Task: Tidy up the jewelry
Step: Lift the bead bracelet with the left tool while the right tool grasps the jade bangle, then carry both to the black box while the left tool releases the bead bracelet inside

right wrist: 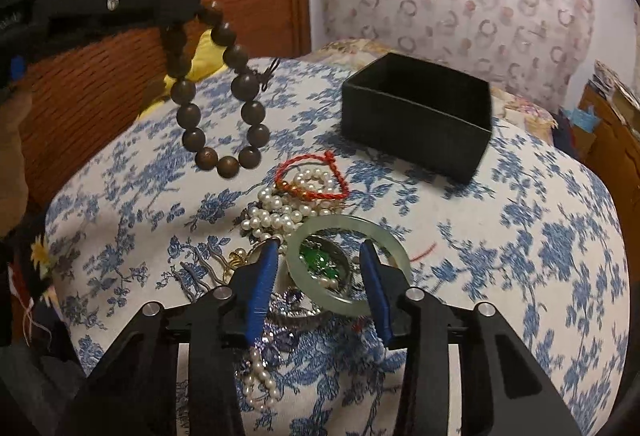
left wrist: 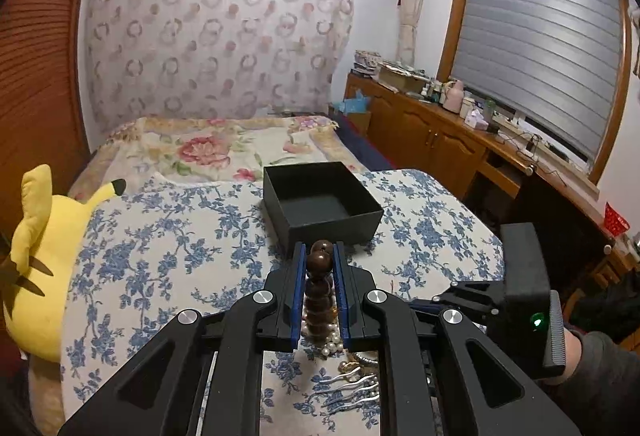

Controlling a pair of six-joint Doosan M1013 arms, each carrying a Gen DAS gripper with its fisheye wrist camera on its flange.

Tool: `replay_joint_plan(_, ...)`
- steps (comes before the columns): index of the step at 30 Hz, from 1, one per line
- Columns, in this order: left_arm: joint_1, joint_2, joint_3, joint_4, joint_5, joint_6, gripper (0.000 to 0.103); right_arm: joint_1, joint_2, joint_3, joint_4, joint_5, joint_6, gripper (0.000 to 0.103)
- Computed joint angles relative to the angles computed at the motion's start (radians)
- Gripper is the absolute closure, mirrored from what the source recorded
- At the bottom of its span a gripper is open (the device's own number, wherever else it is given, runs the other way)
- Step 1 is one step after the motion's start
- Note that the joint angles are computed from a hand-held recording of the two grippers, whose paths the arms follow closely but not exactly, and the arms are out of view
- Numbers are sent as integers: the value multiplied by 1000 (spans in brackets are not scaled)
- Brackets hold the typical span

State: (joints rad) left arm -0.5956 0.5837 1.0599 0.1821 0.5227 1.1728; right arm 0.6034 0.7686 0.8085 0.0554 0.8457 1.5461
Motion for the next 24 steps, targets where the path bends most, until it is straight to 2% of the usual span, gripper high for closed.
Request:
replay_joint_plan(4, 1, 1, 1, 8, 3, -4, 91, 9, 29, -52, -62, 69, -8, 61)
replay_joint_plan(8, 1, 7, -6, 22, 15, -16, 91, 12, 24, -49, -85, 68, -23, 82)
replay_joint_plan(11, 3, 15, -17, 15, 25, -14, 91, 7, 14, -35, -76, 54, -20, 92)
replay_joint_plan(19, 5, 37, -58, 13, 49, -4, 91, -24, -15, -2, 33, -15, -58, 92)
replay_joint_plan(24, 7, 68, -123, 7, 78, 15, 91, -44, -13, -15, 76, -34, -68, 92)
